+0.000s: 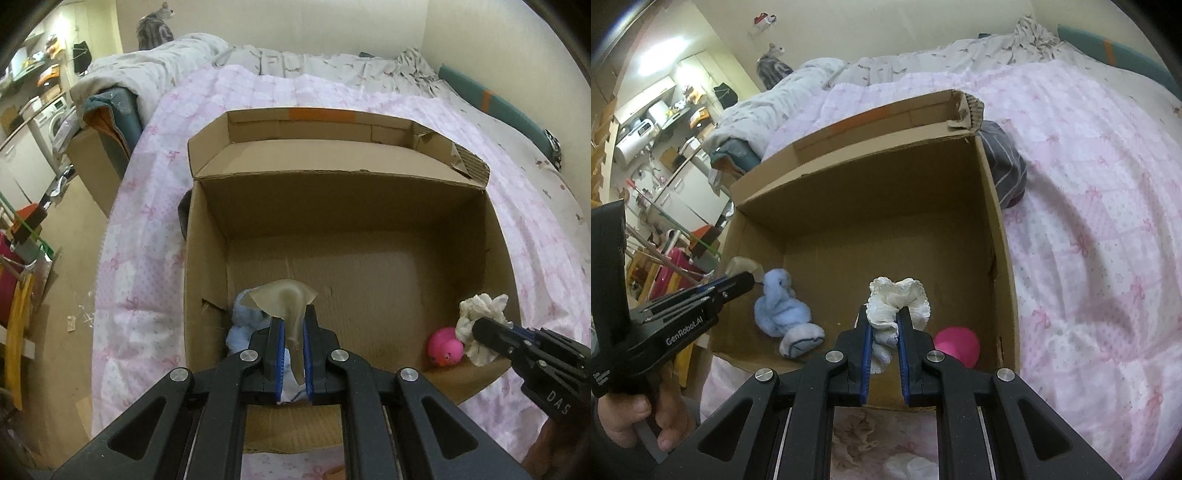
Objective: Organize soft objects
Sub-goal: 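Carry the beige cloth and cream scrunchie over the box with both grippers, then open both grippers to release the beige cloth and cream scrunchie into the box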
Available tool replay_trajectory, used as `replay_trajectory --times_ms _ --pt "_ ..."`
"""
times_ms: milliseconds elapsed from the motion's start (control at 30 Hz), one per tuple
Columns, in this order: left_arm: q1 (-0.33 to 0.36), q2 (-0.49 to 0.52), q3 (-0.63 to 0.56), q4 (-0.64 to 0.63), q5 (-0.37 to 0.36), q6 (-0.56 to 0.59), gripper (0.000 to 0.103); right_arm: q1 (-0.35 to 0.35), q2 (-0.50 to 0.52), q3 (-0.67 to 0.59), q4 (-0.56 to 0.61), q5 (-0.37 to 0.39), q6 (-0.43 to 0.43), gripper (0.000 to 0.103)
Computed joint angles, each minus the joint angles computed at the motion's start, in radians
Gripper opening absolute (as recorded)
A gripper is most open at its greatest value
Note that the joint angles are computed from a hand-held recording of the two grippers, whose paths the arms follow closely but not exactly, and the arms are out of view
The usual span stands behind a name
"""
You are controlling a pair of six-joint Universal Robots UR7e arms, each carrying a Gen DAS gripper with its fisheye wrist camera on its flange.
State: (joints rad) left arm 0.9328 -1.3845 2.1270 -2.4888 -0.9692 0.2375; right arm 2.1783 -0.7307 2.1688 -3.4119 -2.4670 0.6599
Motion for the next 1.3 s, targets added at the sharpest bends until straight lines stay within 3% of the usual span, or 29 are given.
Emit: replay_trajectory --times_ms 300,500,600,667,833,1033,1300 --pt "0.004 0.010 -0.002 0.000 0.031 -0.018 0.011 -0.002 0.005 -0.020 0.066 -0.002 0.012 0.014" --pt "0.009 0.006 -0.001 -0.003 0.014 -0.017 0.013 0.000 0.006 -0.040 0.139 -0.035 0.038 0.014" --pt "0.005 0.001 0.004 -0.009 0.007 -0.006 0.023 -0.003 0.008 -0.040 0.143 -0.034 0.040 0.014" --pt "0.004 -0.005 0.006 -0.009 -0.007 -0.001 0.035 -0.003 0.011 -0.043 0.146 -0.038 0.037 0.014" --pt "0.001 -0.014 0.012 -0.019 -0.025 0.003 0.040 -0.005 0.016 -0.041 0.127 -0.036 0.031 0.014" --pt "-0.014 -0.021 0.030 -0.064 -0.003 0.023 0.061 -0.001 0.014 -0.031 0.102 -0.034 0.015 0.014" --pt "-0.020 -0.018 0.036 -0.092 0.017 0.027 0.063 0.000 0.008 -0.014 0.075 -0.030 0.015 0.014"
